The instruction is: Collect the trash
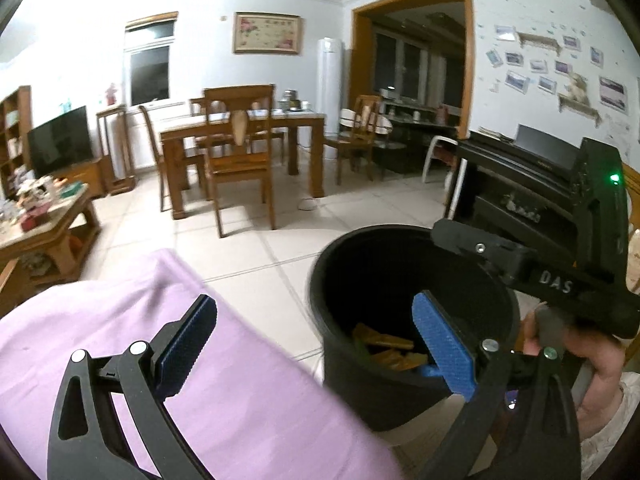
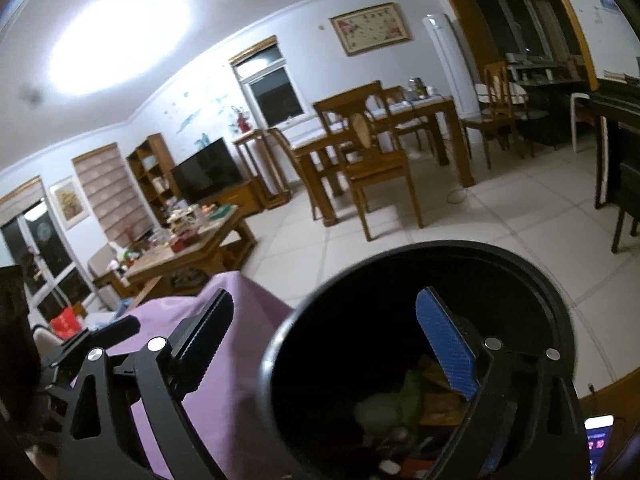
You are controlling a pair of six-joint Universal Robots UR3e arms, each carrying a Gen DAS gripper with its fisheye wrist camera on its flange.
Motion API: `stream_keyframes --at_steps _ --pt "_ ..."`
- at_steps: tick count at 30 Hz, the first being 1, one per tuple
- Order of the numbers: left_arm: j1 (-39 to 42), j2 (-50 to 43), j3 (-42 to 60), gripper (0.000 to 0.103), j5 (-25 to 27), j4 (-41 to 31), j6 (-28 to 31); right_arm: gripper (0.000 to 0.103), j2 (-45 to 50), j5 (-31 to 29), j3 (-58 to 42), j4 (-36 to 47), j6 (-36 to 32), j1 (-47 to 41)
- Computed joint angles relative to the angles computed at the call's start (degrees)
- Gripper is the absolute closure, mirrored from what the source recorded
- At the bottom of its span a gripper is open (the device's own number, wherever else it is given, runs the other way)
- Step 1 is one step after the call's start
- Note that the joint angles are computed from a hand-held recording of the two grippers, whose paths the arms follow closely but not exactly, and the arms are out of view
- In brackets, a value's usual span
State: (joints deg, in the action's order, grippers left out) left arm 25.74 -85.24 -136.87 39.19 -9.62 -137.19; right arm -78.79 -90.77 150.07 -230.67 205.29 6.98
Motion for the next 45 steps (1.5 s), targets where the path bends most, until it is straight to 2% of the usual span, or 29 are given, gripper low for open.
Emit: stream_keyframes --at_steps 2,8,10,16,20,26,29,38,45 --pt "4.2 3.1 -0.8 0.006 -1.2 -4.7 3.1 0.011 0.0 -3.5 -4.7 4.6 0.1 4.9" --pt "15.4 8.1 -3.3 0.006 -3.5 -9.9 7.7 0.011 3.1 -10.0 -18.6 15.7 0.3 15.9" --pt "20.0 9.7 -3.4 0.006 -5.1 -13.7 10.1 0.011 5.5 -12.2 -24.5 19.2 0.2 19.9" --pt "30.9 11.8 -2.8 0.006 -8.8 -21.6 16.3 0.011 14.2 -16.2 -41.7 27.3 -1.1 28.6" --pt "36.6 11.7 -2.3 0.006 -10.4 -23.9 18.5 0.011 21.3 -17.5 -53.7 32.0 -2.2 32.8" --pt "44.8 9.1 -2.3 0.005 -11.8 -22.8 20.6 0.011 29.6 -17.3 -67.6 37.3 -3.5 36.0" --pt "46.0 4.0 -1.1 0.005 -11.0 -15.5 16.1 0.011 33.4 -17.5 -73.7 39.5 -3.8 37.0" --pt "48.1 -3.6 2.0 0.005 -10.2 -6.3 9.3 0.011 44.2 -20.7 -91.0 45.1 -5.6 39.4" --pt "47.4 -7.4 3.4 0.005 -9.2 -2.6 6.8 0.011 45.5 -21.5 -90.8 42.8 -7.3 39.3"
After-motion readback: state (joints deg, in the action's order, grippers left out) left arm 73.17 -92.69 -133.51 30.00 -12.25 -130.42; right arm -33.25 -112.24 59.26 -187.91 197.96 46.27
